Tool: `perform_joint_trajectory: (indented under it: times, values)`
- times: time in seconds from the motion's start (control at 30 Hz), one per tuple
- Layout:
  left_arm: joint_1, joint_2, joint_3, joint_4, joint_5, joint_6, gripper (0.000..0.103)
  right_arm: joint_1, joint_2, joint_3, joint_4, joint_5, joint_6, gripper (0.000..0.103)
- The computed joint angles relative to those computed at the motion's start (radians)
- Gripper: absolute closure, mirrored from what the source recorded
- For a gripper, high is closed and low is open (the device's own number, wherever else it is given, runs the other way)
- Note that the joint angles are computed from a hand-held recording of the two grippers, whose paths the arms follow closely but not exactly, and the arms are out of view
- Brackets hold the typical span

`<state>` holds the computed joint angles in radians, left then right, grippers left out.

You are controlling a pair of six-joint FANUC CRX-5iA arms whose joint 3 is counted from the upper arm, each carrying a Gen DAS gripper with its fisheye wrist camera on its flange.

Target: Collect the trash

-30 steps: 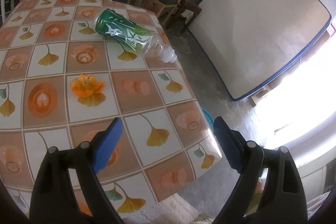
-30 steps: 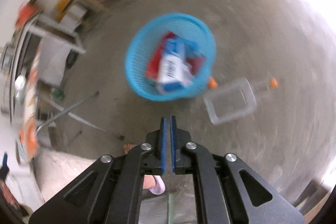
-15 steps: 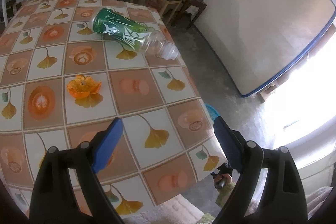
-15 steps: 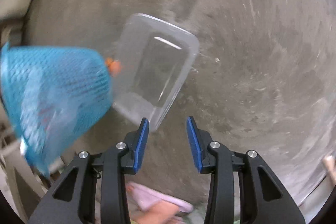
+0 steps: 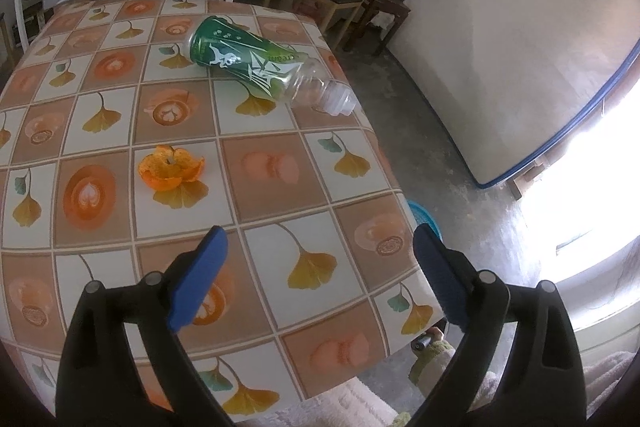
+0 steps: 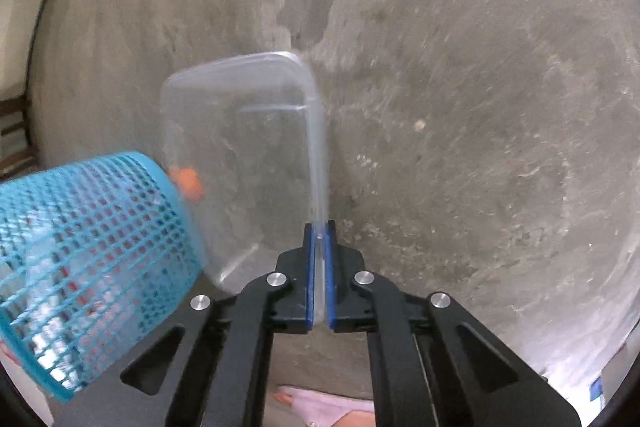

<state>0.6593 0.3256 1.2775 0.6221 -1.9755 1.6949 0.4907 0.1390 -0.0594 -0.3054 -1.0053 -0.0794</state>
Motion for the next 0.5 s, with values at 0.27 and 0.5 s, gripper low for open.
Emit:
perform_joint_trajectory:
  times: [0.27, 0.5]
  values:
    - [-0.001, -0.059, -0.111, 0.009, 0.061, -0.035, 0.011, 0.049, -0.210, -0.023, 0.255, -0.051, -0.050, 0.099]
    - [0.021, -0.118, -0.235, 0.051, 0.115, -0.046, 0.010, 0.127, -0.091, 0.356, 0.458, -0.222, 0.269, 0.099]
